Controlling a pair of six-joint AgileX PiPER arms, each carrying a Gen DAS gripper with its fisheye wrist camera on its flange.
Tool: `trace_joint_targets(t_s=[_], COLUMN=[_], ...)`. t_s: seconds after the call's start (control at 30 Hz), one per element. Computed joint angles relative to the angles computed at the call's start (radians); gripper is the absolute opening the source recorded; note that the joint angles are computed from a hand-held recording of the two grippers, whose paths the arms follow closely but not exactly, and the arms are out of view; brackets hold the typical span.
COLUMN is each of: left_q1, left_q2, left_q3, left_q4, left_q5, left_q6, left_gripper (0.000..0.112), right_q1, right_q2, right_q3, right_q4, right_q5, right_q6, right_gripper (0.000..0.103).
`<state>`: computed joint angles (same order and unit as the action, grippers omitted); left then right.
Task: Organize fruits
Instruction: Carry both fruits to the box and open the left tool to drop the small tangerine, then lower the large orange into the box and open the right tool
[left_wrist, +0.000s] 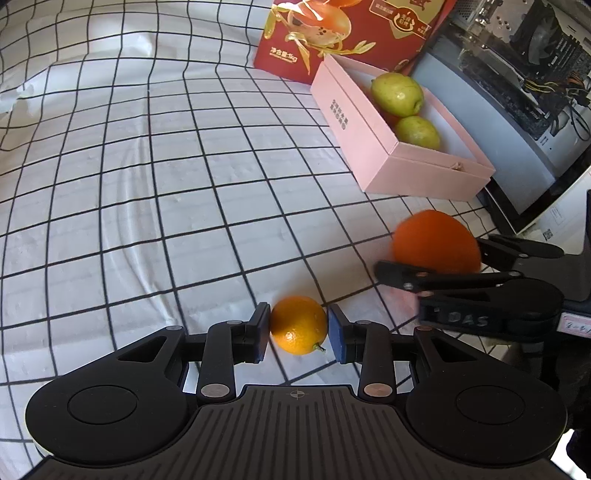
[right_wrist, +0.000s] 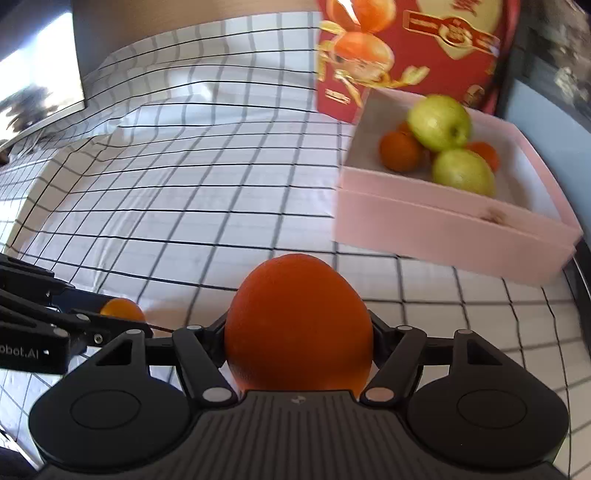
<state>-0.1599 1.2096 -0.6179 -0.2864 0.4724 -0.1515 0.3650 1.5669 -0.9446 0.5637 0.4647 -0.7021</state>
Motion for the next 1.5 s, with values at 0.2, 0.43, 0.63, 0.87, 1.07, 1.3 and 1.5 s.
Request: trace_joint_targets(t_s=[0.2, 0.43, 0.63, 0.87, 1.07, 1.3, 1.5], left_q1=[0.009, -0.051, -0.076, -0.048, -0.028, -0.002, 0.012], left_q2=[0.081, 0.274, 0.527, 0.472, 0.336, 0.188, 0.118], left_q3=[-0.096, -0.438, -0.715, -0.566, -0.381, -0.184, -0.135], left_q4=[-0.122, -0.054, -0.115, -0.350, -0.316, -0.304, -0.087], left_q5=[0.001, -0.035, -0.051, -0.206, -0.239, -0.209, -0.179], left_q6=[0.121, 0.121, 0.164, 0.290, 0.207, 0.109, -0.097], left_gripper=[0.038, 0.038, 0.038, 0.038, 0.038, 0.038, 0.038], right_q1=[-0.120, -0.221, -0.254, -0.253, -0.213, -0.221, -0.210], right_q2=[-0.018, -0.024, 0.167, 0.414, 0.550, 0.611, 0.578], right_q3=[-0.038, -0.267, -0.676, -1.030, -1.096, -1.069, -0.940], right_q4=[-0.006, 0.007, -0.095, -0.236, -0.308, -0.235, -0.233], right_q5=[0.059, 0.105, 0.248, 0.426, 0.453, 0.378, 0.284], right_q6=[-0.020, -0.087, 0.030, 0.191, 0.260, 0.325, 0.385], right_gripper=[0.070, 0.070, 0.070, 0.070, 0.069, 0.069, 0.070])
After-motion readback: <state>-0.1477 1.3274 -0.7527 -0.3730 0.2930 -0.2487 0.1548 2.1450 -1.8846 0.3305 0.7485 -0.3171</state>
